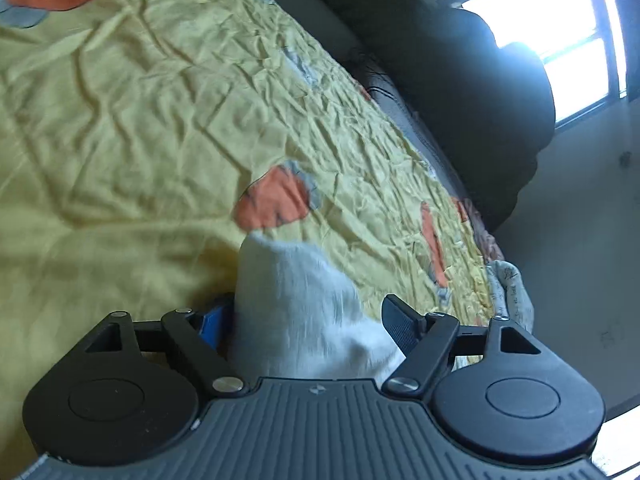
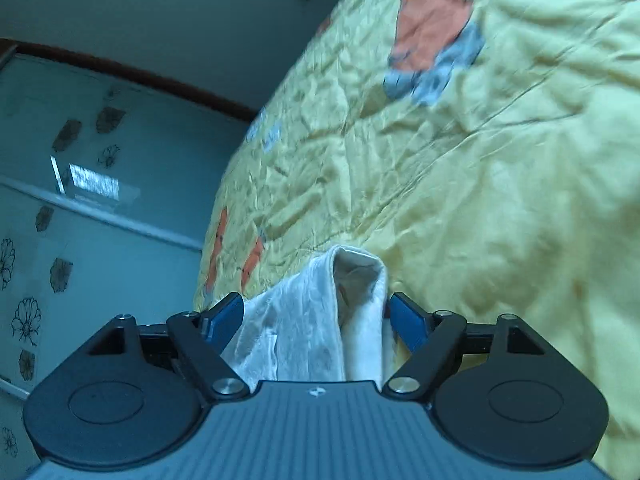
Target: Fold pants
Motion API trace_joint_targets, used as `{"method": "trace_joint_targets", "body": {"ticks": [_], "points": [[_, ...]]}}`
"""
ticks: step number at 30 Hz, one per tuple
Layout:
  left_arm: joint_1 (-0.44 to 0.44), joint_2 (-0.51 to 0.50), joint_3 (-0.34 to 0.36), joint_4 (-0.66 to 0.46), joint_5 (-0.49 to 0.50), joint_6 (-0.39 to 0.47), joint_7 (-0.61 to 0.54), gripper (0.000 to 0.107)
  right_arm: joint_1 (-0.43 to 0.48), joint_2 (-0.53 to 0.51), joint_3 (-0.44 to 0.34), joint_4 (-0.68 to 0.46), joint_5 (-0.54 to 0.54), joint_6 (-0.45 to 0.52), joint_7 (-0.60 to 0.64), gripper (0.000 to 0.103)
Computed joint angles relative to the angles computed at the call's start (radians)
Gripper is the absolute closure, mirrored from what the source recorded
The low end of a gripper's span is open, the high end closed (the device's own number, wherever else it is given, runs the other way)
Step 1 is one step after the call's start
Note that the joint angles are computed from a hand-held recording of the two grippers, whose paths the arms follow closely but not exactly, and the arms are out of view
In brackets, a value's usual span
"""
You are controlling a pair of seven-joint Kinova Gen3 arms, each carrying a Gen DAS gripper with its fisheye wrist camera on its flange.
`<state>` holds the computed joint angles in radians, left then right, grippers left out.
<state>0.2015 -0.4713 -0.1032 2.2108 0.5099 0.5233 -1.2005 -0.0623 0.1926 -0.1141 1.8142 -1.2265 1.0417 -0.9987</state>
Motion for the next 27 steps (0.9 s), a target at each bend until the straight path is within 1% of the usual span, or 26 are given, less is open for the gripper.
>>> {"method": "trace_joint_targets", "body": {"ticks": [1,2,3,4,5,6,7,9,10,11,12,13,15,17,18,19,20,21,22,23,24,25,26,27], "points": [[0.000,0.012,-0.006,-0.006,-0.005,0.000,-0.005,0.038,-0.025,0.003,0.000,-0.023,0.041,-0.021,-0.025,0.044],[-0.015,0.025,0.002,-0.019,-0.026,0.014,0.005,0.053,-0.062,0.004,0.016,-0.039,0.081,-0.039,-0.045,0.070],[-0.035,0.038,0.017,-0.034,-0.061,0.035,0.025,0.068,-0.081,0.000,0.020,-0.054,0.116,-0.049,-0.052,0.076],[-0.039,0.041,0.024,-0.037,-0.083,0.039,0.034,0.068,-0.081,-0.004,0.007,-0.058,0.135,-0.060,-0.046,0.077],[-0.047,0.039,0.047,-0.040,-0.115,0.040,0.055,0.069,-0.062,-0.007,-0.016,-0.057,0.147,-0.067,-0.050,0.080],[-0.072,0.037,0.087,-0.050,-0.156,0.051,0.069,0.071,-0.053,-0.007,-0.021,-0.051,0.143,-0.066,-0.052,0.082],[-0.104,0.037,0.134,-0.064,-0.197,0.069,0.079,0.073,-0.048,-0.009,-0.022,-0.048,0.140,-0.060,-0.049,0.082],[-0.162,0.038,0.226,-0.088,-0.278,0.091,0.138,0.074,-0.050,-0.015,-0.022,-0.043,0.145,-0.070,-0.057,0.083],[-0.173,0.041,0.255,-0.096,-0.319,0.095,0.166,0.074,-0.050,-0.018,-0.017,-0.028,0.131,-0.074,-0.049,0.083],[-0.166,0.046,0.266,-0.096,-0.356,0.087,0.196,0.075,-0.036,-0.025,-0.020,-0.002,0.105,-0.074,-0.026,0.083],[-0.146,0.047,0.259,-0.084,-0.381,0.062,0.218,0.075,-0.029,-0.027,-0.018,0.017,0.080,-0.076,0.000,0.085],[-0.128,0.044,0.244,-0.067,-0.390,0.032,0.224,0.075,-0.025,-0.028,-0.016,0.030,0.061,-0.076,0.014,0.085],[-0.143,0.037,0.256,-0.043,-0.392,-0.003,0.215,0.076,-0.022,-0.013,-0.010,0.029,0.041,-0.065,0.019,0.086],[-0.208,0.014,0.317,-0.020,-0.360,-0.029,0.162,0.076,-0.017,-0.010,-0.009,0.032,0.030,-0.058,0.011,0.086],[-0.228,0.003,0.334,-0.016,-0.350,-0.027,0.144,0.076,-0.021,-0.016,-0.007,0.035,0.032,-0.063,-0.002,0.085],[-0.251,-0.010,0.351,-0.022,-0.341,-0.008,0.142,0.077,-0.044,-0.040,0.010,0.044,0.041,-0.080,-0.032,0.082],[-0.289,-0.029,0.385,-0.035,-0.348,0.026,0.156,0.071,-0.082,-0.082,0.045,0.064,0.059,-0.113,-0.072,0.079],[-0.335,-0.065,0.431,-0.051,-0.371,0.067,0.186,0.061,-0.106,-0.128,0.061,0.083,0.082,-0.153,-0.113,0.076],[-0.375,-0.111,0.477,-0.072,-0.411,0.108,0.216,0.061,-0.111,-0.174,0.064,0.095,0.120,-0.178,-0.154,0.075],[-0.407,-0.157,0.524,-0.096,-0.451,0.148,0.236,0.061,-0.098,-0.221,0.051,0.103,0.160,-0.186,-0.190,0.074],[-0.437,-0.204,0.570,-0.126,-0.492,0.189,0.247,0.059,-0.069,-0.267,0.023,0.110,0.194,-0.193,-0.210,0.071],[-0.459,-0.250,0.616,-0.155,-0.533,0.230,0.241,0.058,-0.059,-0.313,0.013,0.123,0.212,-0.196,-0.213,0.070],[-0.483,-0.296,0.663,-0.180,-0.559,0.262,0.221,0.050,-0.068,-0.360,0.014,0.143,0.213,-0.201,-0.201,0.062],[-0.499,-0.339,0.709,-0.198,-0.568,0.282,0.204,0.042,-0.094,-0.406,0.020,0.171,0.200,-0.223,-0.175,0.049]]}}
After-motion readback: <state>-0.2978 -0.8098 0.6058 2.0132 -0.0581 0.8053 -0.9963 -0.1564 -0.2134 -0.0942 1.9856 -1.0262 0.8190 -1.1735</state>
